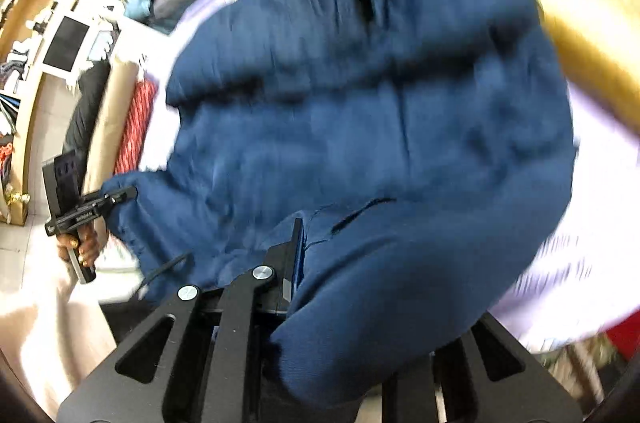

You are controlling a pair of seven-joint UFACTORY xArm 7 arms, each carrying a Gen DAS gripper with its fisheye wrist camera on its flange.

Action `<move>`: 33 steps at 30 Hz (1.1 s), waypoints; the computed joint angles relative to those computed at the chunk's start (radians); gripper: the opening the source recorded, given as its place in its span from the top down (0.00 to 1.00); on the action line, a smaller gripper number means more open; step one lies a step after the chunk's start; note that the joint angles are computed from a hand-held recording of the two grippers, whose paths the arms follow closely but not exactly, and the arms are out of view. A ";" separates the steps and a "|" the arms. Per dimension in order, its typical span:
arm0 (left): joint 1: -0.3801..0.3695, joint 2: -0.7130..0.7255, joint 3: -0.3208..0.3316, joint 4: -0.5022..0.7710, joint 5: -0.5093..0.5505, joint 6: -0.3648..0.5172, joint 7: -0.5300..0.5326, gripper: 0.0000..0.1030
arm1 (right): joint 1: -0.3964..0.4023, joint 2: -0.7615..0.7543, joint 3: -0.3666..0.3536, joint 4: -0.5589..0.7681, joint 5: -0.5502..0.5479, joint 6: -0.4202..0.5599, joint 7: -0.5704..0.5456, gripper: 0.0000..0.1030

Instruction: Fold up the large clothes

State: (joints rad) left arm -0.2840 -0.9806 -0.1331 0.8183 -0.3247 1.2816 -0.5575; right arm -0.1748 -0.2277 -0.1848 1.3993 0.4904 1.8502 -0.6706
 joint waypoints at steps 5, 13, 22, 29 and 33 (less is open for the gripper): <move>0.072 0.088 0.052 0.044 0.082 -0.050 0.052 0.84 | 0.017 0.123 0.035 0.142 0.109 -0.139 0.106 0.84; 0.151 0.364 0.081 0.210 0.133 -0.176 0.068 0.84 | -0.053 0.406 0.099 0.494 0.301 -0.176 0.363 0.84; 0.155 0.503 0.150 0.296 0.013 -0.146 0.058 0.77 | -0.109 0.541 0.189 0.612 0.243 -0.166 0.502 0.84; 0.166 0.473 0.240 0.297 -0.173 -0.102 0.127 0.69 | -0.125 0.718 0.252 0.812 0.230 -0.110 0.641 0.84; 0.210 0.420 0.223 0.297 -0.124 -0.070 0.106 0.54 | -0.109 0.853 0.296 0.987 0.181 -0.061 0.733 0.84</move>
State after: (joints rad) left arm -0.0737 -0.5602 0.0903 1.1157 -0.4489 1.2116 -0.4517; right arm -0.2840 0.6253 0.1110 2.3861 0.6710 1.7892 0.0628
